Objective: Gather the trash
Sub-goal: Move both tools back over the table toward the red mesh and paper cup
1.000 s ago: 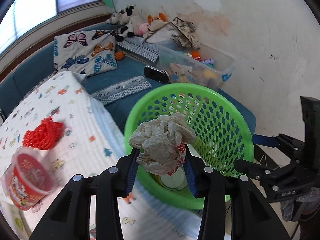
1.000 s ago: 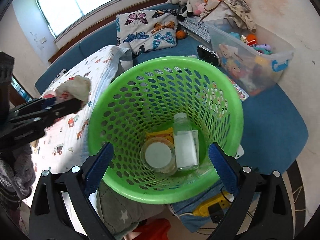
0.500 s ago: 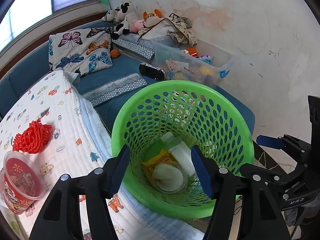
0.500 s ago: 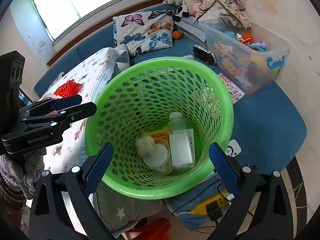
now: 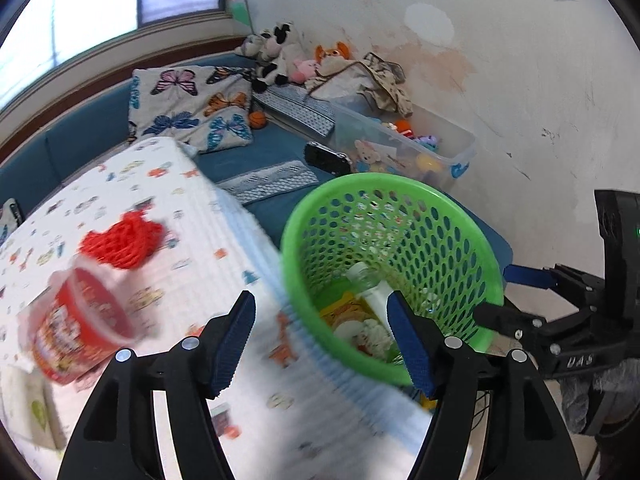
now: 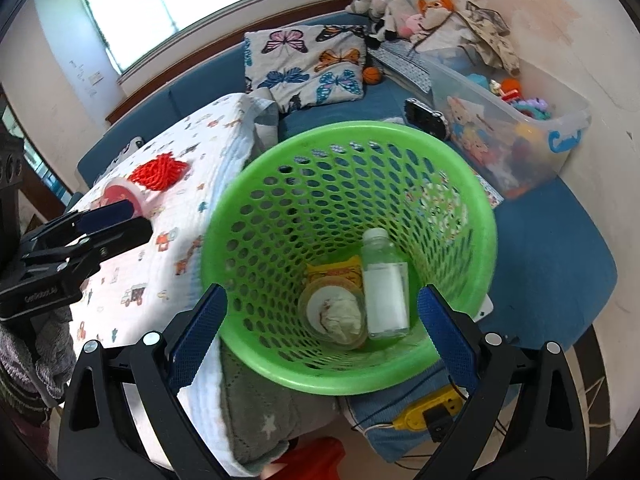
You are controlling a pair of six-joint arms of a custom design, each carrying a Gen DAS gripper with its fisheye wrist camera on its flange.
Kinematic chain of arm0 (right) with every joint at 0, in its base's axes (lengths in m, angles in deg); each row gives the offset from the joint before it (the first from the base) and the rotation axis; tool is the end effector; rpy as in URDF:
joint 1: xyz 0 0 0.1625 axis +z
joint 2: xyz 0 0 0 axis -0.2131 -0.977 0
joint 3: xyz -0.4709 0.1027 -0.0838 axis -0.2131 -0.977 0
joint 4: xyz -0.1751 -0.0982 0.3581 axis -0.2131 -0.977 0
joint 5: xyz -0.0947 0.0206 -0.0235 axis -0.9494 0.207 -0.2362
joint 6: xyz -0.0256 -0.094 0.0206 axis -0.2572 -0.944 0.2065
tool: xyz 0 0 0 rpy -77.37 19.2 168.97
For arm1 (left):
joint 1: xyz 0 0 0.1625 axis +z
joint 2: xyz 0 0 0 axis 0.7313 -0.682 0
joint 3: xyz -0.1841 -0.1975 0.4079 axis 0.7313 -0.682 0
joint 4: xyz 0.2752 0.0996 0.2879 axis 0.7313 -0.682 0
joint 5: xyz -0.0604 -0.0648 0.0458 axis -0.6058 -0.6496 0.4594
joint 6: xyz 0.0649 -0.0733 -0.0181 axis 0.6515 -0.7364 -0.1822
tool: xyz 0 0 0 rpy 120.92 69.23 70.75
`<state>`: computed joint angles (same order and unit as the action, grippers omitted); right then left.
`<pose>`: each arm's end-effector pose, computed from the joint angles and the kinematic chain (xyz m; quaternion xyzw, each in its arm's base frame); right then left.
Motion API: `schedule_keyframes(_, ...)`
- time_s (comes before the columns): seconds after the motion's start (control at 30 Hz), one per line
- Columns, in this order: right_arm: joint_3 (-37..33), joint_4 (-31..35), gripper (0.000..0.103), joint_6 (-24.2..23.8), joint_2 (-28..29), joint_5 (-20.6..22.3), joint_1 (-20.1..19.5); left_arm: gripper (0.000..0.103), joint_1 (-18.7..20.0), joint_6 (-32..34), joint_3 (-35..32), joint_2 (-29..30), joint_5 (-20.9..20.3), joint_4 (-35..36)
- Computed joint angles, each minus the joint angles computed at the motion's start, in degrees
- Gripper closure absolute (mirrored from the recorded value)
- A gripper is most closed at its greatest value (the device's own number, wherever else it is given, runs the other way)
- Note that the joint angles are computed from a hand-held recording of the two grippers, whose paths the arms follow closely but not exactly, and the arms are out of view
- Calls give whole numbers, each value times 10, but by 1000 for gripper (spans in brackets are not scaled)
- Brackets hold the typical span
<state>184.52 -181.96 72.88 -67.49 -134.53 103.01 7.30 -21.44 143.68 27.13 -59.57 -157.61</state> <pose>0.0881 -0.6397 0.3043 -0.0278 -0.8739 0.3903 0.2883 -0.3614 -0.7860 0.0927 0.4735 0.8575 -0.1367 0.1476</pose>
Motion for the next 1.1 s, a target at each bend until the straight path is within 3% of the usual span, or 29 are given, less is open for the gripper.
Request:
schedule_keyframes(0.47, -65, 54, 8, -30, 50, 13, 38, 37, 38, -16, 41, -65, 53, -55)
schedule_keyframes(0.87, -135, 120, 8, -53, 88, 34, 61, 33, 85, -33, -7, -74, 175, -96)
schedule_keyframes(1.1, -205, 180, 8, -54, 117, 43, 68, 28, 109, -40, -53, -57, 224, -66)
